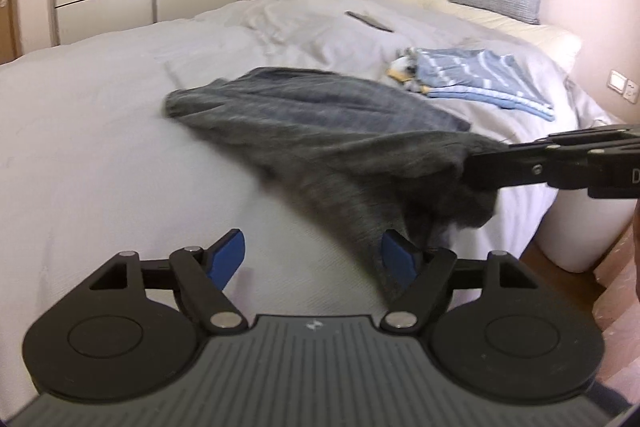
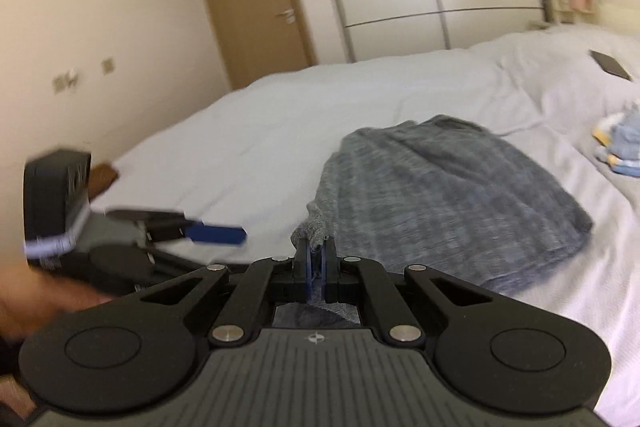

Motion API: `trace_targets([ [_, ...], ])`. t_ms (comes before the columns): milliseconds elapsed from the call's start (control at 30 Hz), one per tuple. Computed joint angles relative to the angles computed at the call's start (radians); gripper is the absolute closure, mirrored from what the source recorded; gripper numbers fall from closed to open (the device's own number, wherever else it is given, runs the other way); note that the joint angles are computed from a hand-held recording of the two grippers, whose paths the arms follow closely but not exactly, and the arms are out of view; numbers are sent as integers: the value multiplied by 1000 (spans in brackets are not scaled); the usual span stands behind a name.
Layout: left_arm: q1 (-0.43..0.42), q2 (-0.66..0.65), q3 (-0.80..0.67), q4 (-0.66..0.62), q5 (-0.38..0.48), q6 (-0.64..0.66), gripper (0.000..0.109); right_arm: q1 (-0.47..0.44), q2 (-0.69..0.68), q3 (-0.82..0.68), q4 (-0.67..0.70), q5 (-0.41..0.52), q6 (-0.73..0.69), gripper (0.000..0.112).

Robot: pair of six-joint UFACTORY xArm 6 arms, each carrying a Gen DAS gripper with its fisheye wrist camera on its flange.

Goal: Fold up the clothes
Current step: 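Open both grippers and release the folded shorts on the bed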

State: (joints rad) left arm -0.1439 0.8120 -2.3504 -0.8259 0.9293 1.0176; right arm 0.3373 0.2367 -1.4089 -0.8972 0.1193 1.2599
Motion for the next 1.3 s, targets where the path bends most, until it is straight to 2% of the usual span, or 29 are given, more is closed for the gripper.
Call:
trace_targets([
  [67, -19, -9, 20, -12, -6, 25, 33, -6, 3, 1, 36, -16, -5, 109],
  [100, -32, -24, 53, -10, -40, 34, 33, -8, 6, 1, 67, -27, -22, 109],
  [233, -94, -86, 209, 59, -286, -1, 34, -1, 7, 24, 254, -72, -184, 109],
  [300, -113, -98, 259, 63, -412, -38, 35, 8, 11, 23, 294, -72, -241, 108],
  [400, -106, -137, 330, 18, -517, -62, 35, 15, 5, 33, 331, -65, -298, 102],
  [467, -90, -184, 398, -53, -554, -15, 34, 9, -5, 44, 288, -65, -259, 97],
  [567, -65, -223, 457, -61, -558, -40, 34, 4, -9, 56, 234, -39, -257, 88],
  [667, -44, -229, 465, -31, -513, -114, 34, 2, -9, 63, 195, -8, -282, 83],
  [900, -23, -220, 445, -21, -480, -173, 32, 26, 31, 37, 226, -19, -480, 65],
  [1067, -8, -219, 441, -9, -455, -211, 32, 60, 108, -23, 446, -42, -755, 65],
  [1167, 3, -210, 424, -16, -444, -212, 32, 83, 142, -69, 448, 3, -847, 65],
  [1300, 9, -216, 426, -41, -439, -178, 32, 95, 164, -119, 307, 66, -811, 67],
])
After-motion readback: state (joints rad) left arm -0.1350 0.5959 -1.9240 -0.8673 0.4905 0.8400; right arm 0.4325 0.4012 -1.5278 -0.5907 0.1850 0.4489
